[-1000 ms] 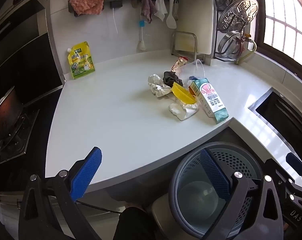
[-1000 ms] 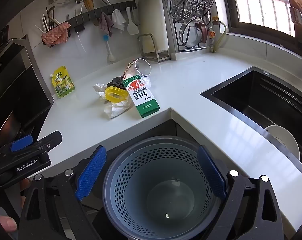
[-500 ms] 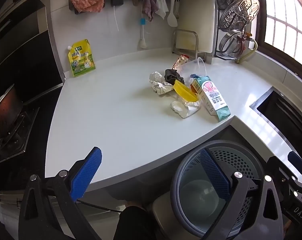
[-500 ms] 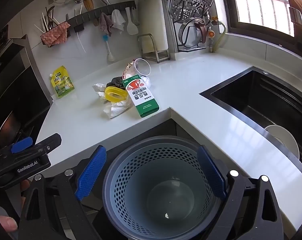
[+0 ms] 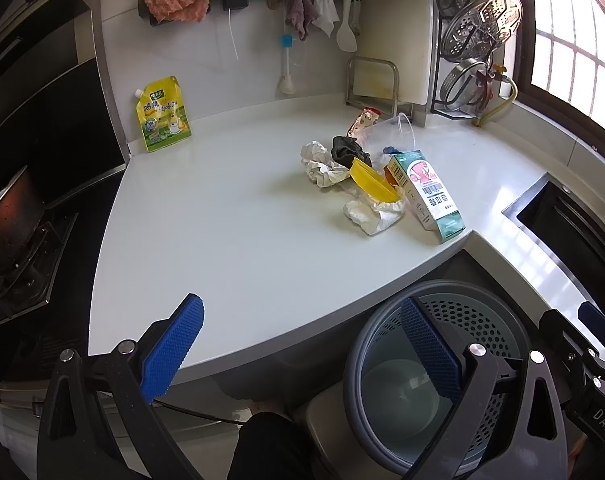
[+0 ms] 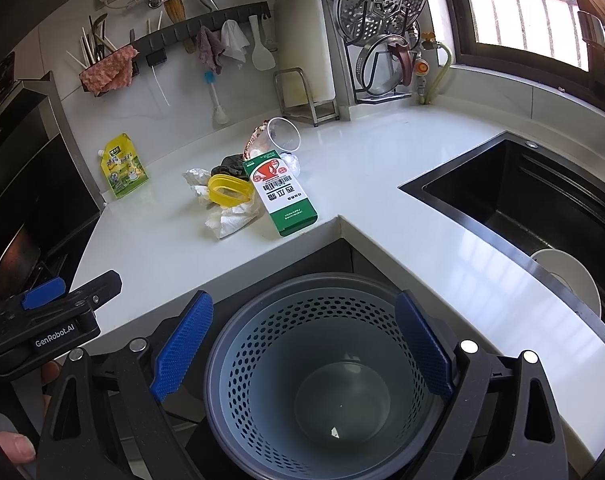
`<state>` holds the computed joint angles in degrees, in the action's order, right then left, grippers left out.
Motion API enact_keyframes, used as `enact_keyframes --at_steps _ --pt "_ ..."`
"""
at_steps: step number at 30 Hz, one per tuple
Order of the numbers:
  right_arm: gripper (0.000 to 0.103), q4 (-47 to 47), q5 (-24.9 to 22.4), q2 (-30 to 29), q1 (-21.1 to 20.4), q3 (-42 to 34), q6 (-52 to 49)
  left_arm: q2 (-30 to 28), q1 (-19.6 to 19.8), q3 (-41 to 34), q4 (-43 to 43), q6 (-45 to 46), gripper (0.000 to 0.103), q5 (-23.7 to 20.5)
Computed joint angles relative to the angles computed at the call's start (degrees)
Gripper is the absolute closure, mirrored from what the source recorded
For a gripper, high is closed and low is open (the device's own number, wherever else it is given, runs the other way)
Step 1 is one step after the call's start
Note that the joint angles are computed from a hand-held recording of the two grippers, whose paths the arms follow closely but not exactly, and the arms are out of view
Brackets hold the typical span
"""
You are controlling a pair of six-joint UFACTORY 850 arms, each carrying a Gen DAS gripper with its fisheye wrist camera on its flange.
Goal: Collect trash
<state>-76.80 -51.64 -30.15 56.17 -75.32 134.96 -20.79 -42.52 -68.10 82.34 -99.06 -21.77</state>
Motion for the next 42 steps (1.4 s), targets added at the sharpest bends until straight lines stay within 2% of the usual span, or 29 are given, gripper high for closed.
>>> enact_keyframes --at_steps 16,17,23,33,42 --pt "0.015 -0.2 0.1 -0.3 -0.5 0.3 1.6 -0.1 1.1 0.6 2.1 -0.8 0.006 1.1" --pt "0.015 -0.1 0.3 -0.4 -0.5 0.3 1.7 -0.8 0.5 -0.8 -0.1 1.1 0.006 0.3" --pt "0.015 -0.4 0.8 -0.9 -0.6 -0.2 1.5 -1.0 0.9 -1.2 -0.9 2.0 0.006 0.5" --pt "0.015 -1.0 -0.5 -0.5 -0.5 0.2 1.9 -2.4 1.2 -2.8 0.4 0.5 0.006 0.6" --pt "0.015 -1.6 0.4 -0.7 -1.3 0.3 1.7 -4.1 1.5 -4.8 1.2 0.3 0.006 1.3"
